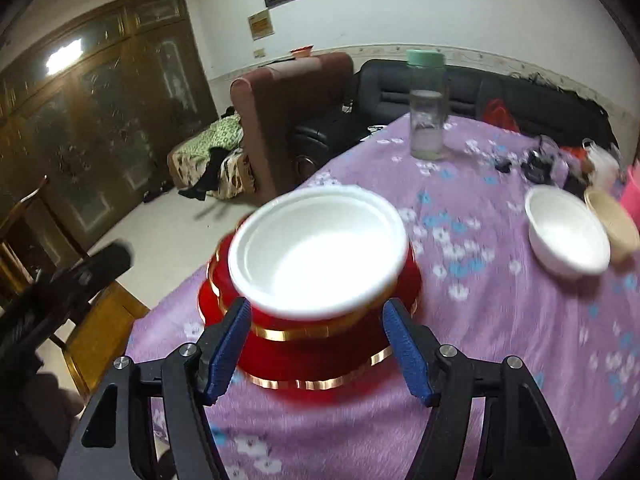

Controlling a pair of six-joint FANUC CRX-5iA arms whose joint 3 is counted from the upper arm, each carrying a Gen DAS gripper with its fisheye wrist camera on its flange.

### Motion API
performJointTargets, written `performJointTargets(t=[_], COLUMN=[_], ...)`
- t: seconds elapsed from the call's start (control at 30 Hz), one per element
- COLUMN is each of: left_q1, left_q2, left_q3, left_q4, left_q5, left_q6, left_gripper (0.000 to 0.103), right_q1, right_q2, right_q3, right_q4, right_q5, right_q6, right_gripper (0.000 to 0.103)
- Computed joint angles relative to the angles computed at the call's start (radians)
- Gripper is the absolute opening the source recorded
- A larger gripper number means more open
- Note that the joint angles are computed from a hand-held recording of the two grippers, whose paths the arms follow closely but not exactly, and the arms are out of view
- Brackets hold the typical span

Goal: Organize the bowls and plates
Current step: 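Move both grippers to the smaller white paper bowl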

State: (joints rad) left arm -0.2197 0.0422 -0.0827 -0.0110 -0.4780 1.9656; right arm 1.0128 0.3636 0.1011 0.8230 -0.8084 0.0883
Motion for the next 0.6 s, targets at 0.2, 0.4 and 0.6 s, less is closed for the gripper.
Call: performJointTargets(t=[0.2,0.4,0.6], left_q1=[-0.073,-0.157,-0.206], left_q2=[0.038,0.163,0.365], left_q3=[0.058,0.246,0.556], left_q4=[0.101,0.164,0.198], left_q5=[-0.035,-0.166,-0.332], left_q6=[-0.186,-0.338,-0.363], left_gripper=[0.098,0.098,0.098], right_q1=[-0.043,-0.106,-0.206], right_q2=[-0.112,-0.265,-0.4], right_q3=[-0.171,-0.337,-0.474], right_q4=[0.058,0.085,0.036], right_q5=[0.031,-0.025,-0.046], right_q6=[-0.152,-0.27,-0.35], right_gripper=[0.073,0.073,0.073])
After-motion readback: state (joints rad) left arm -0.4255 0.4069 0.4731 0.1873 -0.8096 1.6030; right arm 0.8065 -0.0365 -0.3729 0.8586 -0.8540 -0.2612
